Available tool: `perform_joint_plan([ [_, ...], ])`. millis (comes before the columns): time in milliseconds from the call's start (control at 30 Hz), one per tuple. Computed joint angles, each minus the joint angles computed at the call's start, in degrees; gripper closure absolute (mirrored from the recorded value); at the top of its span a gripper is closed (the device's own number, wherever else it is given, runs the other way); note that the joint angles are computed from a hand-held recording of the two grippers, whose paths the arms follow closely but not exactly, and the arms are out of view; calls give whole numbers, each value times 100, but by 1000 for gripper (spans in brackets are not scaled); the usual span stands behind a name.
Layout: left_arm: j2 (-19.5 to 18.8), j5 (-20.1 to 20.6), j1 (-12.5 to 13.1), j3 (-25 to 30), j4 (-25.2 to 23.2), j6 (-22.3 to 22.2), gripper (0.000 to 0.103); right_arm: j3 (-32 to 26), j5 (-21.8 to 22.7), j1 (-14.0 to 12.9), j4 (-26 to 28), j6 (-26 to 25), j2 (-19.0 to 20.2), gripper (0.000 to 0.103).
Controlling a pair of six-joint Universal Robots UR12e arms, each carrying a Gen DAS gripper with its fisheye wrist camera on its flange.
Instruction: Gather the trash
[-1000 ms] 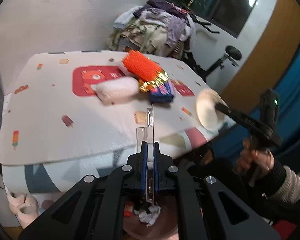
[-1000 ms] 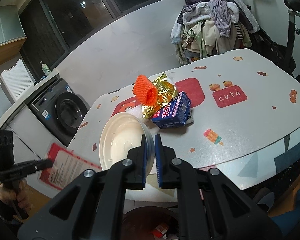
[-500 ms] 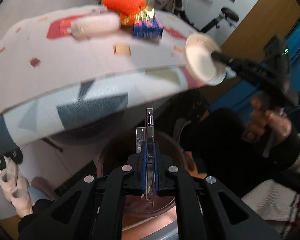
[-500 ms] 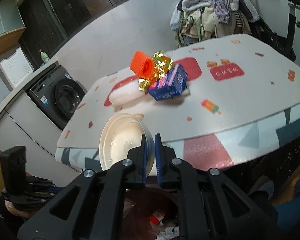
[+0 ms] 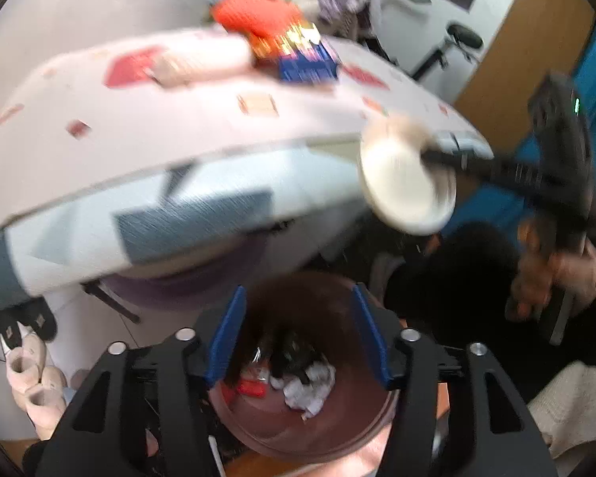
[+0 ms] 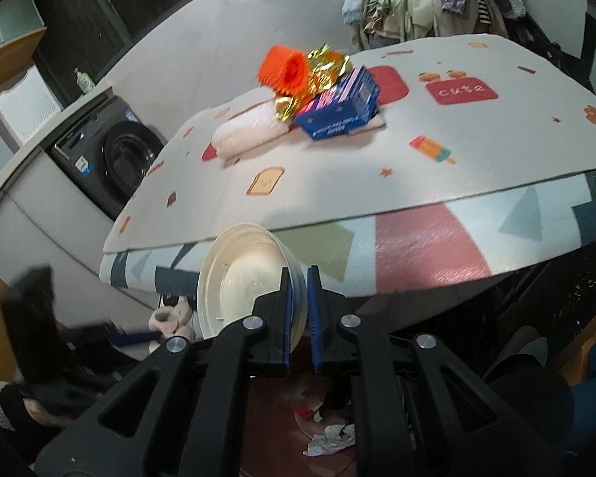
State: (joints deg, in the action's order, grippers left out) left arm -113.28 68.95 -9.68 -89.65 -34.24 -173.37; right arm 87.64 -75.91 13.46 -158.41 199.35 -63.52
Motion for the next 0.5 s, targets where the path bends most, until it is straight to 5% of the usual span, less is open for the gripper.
perform_joint_plan([
  [267,357,784,25,-497,1363,-285,16,-129,-41,178,689,-675,61,91],
  [500,471,1130,45,-748,1872,-501,11,-389,-186,339,1443,-1424,200,91],
])
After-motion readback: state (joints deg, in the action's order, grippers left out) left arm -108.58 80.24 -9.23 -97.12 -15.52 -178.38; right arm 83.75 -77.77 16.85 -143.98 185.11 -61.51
